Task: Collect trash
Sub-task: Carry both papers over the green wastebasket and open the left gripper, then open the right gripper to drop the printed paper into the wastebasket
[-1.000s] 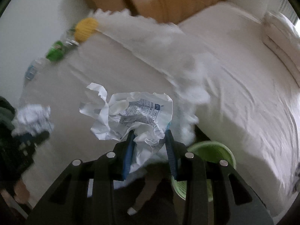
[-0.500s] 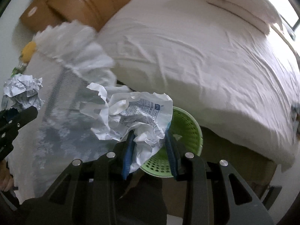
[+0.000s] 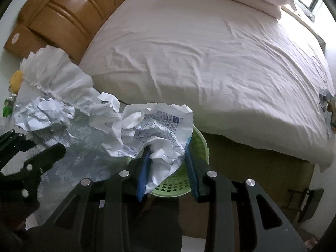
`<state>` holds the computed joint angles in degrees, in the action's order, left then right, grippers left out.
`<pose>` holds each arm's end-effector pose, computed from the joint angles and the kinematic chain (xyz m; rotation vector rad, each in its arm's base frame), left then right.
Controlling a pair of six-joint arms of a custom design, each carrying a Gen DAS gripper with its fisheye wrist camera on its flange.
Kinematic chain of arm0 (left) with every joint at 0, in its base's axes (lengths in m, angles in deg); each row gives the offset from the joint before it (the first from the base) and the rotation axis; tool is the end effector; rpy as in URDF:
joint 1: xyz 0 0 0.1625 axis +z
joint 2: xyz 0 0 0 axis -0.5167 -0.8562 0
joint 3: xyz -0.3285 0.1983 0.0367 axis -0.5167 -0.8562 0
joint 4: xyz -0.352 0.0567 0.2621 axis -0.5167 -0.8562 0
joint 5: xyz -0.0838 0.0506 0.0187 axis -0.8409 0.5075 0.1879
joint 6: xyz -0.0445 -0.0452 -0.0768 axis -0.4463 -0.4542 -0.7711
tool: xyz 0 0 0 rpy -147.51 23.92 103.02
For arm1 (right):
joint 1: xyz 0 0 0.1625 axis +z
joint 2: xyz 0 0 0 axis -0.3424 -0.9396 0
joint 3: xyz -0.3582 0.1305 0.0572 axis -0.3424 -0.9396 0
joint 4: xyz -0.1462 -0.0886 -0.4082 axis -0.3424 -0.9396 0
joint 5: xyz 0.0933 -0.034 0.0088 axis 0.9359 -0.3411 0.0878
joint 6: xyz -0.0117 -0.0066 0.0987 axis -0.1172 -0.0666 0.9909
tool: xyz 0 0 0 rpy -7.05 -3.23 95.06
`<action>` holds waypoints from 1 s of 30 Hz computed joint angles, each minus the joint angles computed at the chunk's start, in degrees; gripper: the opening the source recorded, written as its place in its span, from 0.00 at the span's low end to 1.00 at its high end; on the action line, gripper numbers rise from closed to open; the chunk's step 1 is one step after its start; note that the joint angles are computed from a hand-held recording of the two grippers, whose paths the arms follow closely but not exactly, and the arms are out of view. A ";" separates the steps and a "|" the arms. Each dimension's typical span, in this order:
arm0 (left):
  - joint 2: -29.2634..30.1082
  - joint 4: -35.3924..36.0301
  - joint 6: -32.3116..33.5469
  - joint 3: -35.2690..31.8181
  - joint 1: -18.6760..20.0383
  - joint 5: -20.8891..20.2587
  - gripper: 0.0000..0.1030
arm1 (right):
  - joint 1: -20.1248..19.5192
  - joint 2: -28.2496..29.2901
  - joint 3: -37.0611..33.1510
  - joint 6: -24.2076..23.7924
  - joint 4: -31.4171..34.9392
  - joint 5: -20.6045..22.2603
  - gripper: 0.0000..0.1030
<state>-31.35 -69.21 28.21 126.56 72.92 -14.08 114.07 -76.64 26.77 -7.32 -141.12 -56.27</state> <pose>-0.3401 -0.5378 -0.0734 1.0429 2.4348 0.0607 0.0931 -0.5139 0.3125 -0.3181 -2.2550 0.3146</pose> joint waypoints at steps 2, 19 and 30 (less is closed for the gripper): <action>-0.04 0.03 0.73 0.29 -0.15 0.00 0.39 | -0.20 -0.34 0.07 0.17 0.19 -0.23 0.33; -1.09 -1.17 0.92 1.66 -1.25 0.85 0.85 | -0.36 -0.74 0.18 1.71 1.02 -1.15 0.33; -3.95 -0.64 -5.78 2.31 0.28 4.58 0.90 | -0.71 0.00 0.49 2.36 2.22 0.24 0.33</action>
<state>-35.30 -69.85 22.43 128.87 73.20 -9.50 113.35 -76.63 27.26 -4.96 -138.90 -56.03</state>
